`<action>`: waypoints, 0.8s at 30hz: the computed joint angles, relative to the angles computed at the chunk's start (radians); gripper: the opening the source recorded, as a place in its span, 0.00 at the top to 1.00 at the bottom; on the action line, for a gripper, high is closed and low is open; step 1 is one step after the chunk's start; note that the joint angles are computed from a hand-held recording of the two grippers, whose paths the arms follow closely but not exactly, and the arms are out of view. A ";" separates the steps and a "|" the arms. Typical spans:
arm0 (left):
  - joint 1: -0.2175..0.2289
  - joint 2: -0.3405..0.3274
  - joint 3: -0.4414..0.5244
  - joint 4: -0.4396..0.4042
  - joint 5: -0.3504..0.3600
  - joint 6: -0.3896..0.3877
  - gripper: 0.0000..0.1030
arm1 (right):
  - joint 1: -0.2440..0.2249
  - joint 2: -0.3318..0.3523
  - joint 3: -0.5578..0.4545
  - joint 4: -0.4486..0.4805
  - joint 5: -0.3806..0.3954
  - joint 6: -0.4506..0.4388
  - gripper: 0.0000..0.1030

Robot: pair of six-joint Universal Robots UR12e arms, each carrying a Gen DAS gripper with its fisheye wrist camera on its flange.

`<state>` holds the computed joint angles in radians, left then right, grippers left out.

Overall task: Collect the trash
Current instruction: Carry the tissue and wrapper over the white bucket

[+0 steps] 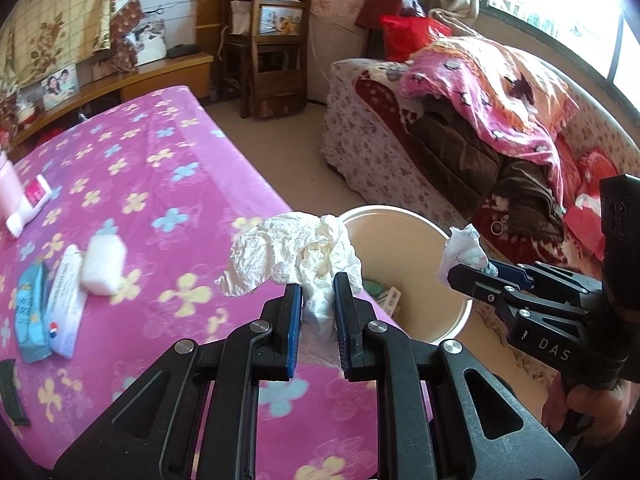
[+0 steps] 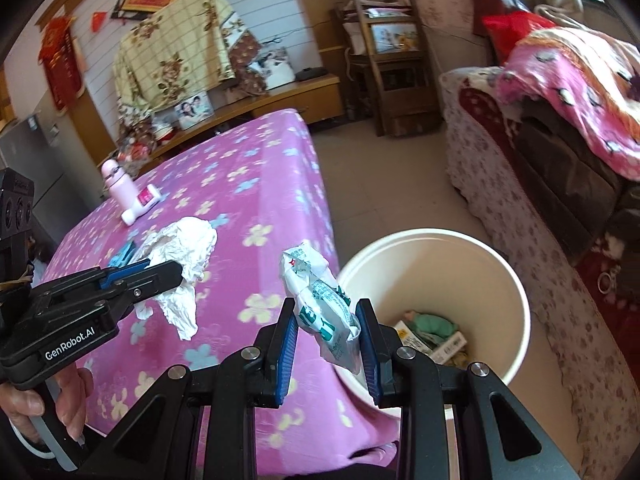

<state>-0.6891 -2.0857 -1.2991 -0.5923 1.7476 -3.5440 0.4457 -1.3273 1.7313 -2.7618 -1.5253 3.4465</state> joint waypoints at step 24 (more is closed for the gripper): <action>-0.024 -0.147 0.203 -0.135 -0.064 0.048 0.87 | -0.067 -0.025 0.066 0.033 -0.022 0.073 0.73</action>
